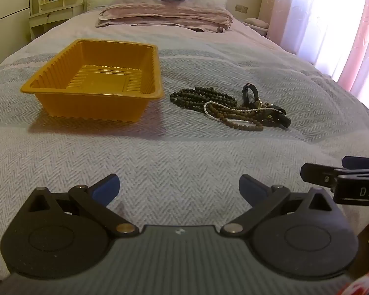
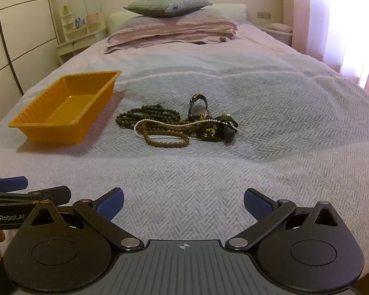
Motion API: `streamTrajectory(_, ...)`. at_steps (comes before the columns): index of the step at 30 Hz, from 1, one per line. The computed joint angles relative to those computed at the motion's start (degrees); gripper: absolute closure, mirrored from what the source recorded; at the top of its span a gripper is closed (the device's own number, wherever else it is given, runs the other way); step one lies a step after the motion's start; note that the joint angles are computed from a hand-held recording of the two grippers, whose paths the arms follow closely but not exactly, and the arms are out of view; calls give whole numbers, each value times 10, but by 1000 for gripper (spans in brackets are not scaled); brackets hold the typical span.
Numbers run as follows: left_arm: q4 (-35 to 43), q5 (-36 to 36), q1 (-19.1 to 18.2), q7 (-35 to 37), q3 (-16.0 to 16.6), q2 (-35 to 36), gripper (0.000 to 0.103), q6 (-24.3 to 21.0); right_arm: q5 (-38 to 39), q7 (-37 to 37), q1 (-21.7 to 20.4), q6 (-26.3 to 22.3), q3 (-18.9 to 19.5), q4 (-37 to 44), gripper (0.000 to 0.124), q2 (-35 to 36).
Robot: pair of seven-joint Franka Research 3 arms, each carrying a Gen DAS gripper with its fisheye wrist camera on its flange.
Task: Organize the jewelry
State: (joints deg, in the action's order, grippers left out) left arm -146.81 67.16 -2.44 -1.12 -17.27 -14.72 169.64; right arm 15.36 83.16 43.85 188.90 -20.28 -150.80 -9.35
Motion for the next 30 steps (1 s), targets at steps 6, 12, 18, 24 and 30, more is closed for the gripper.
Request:
streamTrajectory(6, 0, -8, -1, 12, 2, 0, 1, 5, 1, 1, -25, 1, 27, 0, 21, 1)
streamTrajectory(12, 0, -6, 3, 10, -1, -1, 1, 8, 3, 1, -41, -1, 43, 1, 21, 1)
streamTrajectory(18, 1, -6, 4, 11, -2, 1, 1, 7, 9, -4, -50, -4, 54, 3, 21, 1)
streamTrajectory(24, 2, -3, 4, 12, -1, 1, 1, 10, 23, -17, -47, -7, 53, 5, 21, 0)
streamTrajectory(30, 2, -5, 3, 14, 0, 1, 1, 9, 34, -26, -49, -7, 58, 6, 21, 1)
